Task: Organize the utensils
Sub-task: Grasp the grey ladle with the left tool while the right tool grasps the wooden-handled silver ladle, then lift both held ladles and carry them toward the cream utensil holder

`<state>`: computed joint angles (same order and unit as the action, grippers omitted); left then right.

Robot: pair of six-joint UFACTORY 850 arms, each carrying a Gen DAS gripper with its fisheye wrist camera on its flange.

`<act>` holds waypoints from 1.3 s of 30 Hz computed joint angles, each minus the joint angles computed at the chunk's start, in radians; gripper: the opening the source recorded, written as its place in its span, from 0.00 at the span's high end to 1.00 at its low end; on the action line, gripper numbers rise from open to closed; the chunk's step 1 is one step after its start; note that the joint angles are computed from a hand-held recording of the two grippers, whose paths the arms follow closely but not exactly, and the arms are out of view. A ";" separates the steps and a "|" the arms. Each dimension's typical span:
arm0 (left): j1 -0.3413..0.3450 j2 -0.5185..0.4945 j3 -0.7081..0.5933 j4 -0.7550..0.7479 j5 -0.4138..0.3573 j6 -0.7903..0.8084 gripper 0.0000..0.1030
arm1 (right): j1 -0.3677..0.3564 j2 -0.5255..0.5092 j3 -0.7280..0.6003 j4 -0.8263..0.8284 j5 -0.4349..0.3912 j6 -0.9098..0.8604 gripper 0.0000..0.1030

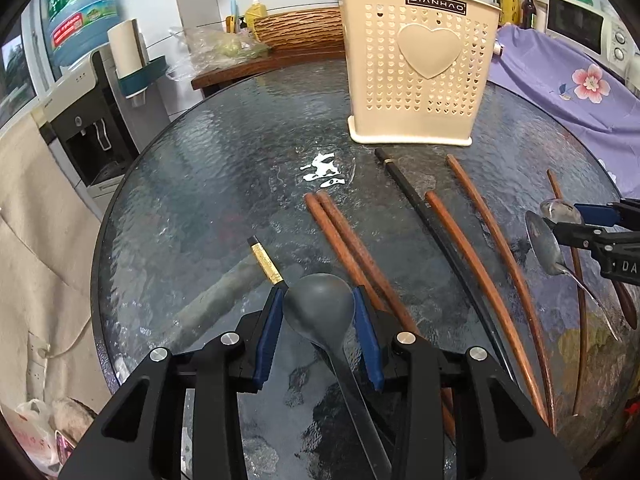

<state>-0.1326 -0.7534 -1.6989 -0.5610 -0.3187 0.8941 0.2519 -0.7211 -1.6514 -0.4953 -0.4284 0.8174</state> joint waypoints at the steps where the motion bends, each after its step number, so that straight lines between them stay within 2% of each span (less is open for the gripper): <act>1: -0.001 -0.001 -0.001 0.004 0.000 -0.003 0.66 | 0.000 -0.004 -0.009 0.005 -0.010 -0.006 0.54; 11: 0.000 -0.007 -0.023 -0.018 -0.024 0.009 0.66 | -0.007 -0.015 -0.041 0.074 -0.041 -0.081 0.55; 19: 0.012 0.026 0.002 -0.173 -0.034 0.148 0.66 | -0.006 0.058 0.039 0.016 0.038 -0.028 0.55; 25: 0.027 0.055 0.028 -0.317 -0.059 0.274 0.66 | -0.003 0.127 0.129 -0.142 0.132 0.123 0.55; 36: 0.041 0.111 0.077 -0.481 -0.076 0.437 0.66 | 0.009 0.217 0.227 -0.510 0.206 0.479 0.55; 39: 0.043 0.132 0.098 -0.545 -0.077 0.507 0.66 | 0.013 0.235 0.238 -0.555 0.216 0.524 0.55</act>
